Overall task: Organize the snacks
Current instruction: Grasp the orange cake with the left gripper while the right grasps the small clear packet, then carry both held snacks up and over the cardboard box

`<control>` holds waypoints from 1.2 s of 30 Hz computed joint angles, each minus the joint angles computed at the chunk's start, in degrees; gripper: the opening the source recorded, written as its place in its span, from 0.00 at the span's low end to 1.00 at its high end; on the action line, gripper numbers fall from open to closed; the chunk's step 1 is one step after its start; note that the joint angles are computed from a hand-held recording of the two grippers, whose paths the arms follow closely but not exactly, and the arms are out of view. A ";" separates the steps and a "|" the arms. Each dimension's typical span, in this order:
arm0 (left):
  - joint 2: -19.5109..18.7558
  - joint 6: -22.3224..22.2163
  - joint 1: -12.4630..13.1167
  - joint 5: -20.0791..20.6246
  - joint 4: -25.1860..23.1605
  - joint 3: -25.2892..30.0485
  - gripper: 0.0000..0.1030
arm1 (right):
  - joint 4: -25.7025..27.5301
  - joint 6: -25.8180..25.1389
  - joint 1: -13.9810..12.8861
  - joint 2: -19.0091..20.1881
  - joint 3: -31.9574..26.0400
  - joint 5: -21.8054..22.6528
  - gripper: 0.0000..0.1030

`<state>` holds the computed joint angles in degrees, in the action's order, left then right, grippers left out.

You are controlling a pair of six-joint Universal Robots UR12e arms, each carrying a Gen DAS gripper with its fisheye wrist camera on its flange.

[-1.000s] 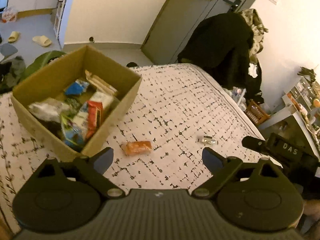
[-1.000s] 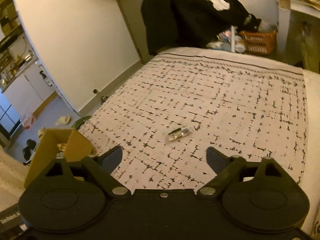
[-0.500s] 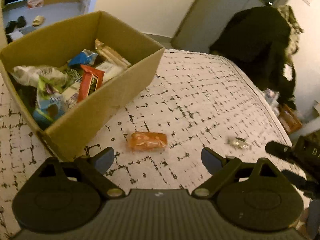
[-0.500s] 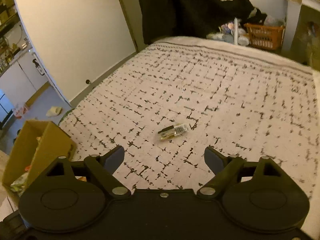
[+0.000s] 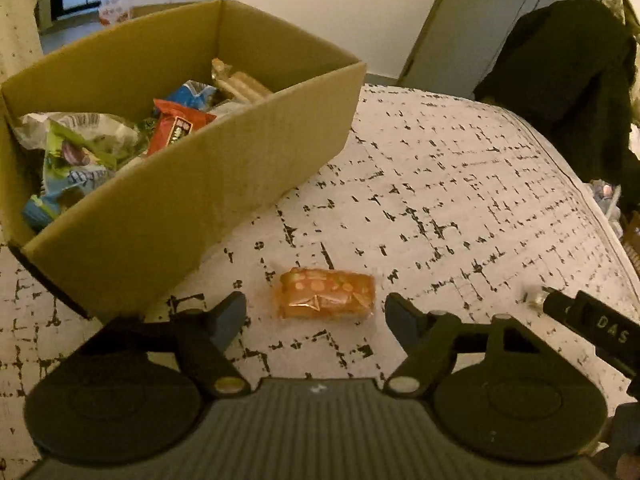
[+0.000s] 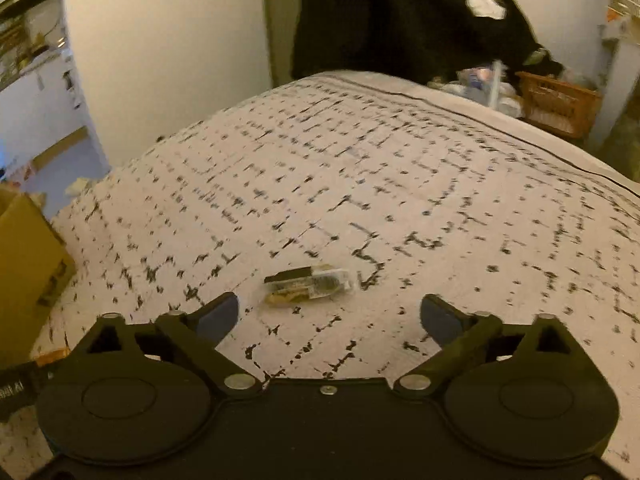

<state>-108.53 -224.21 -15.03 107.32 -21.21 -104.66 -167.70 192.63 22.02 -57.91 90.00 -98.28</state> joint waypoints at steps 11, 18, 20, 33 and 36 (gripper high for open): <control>-1.97 -1.55 -1.64 6.26 -4.85 3.14 0.60 | -0.62 -5.63 0.50 2.71 -2.42 -0.79 0.99; -2.17 -1.39 -2.14 8.53 -5.99 3.43 0.51 | -1.38 -6.62 0.92 3.64 -3.44 -1.51 0.81; -1.92 -1.15 -1.96 7.90 -5.58 3.14 0.50 | -1.74 -7.16 0.97 3.53 -3.41 -1.34 0.62; 1.36 0.63 -0.78 4.42 -1.14 0.23 0.48 | 0.52 -5.61 1.56 -0.66 -1.76 0.06 0.51; 2.31 2.65 -0.62 2.95 0.61 -0.41 0.48 | 0.19 -5.38 1.88 -1.97 -1.26 0.71 0.51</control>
<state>-106.22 -221.56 -15.65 110.28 -20.60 -105.07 -167.51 187.26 23.90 -59.88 88.74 -97.56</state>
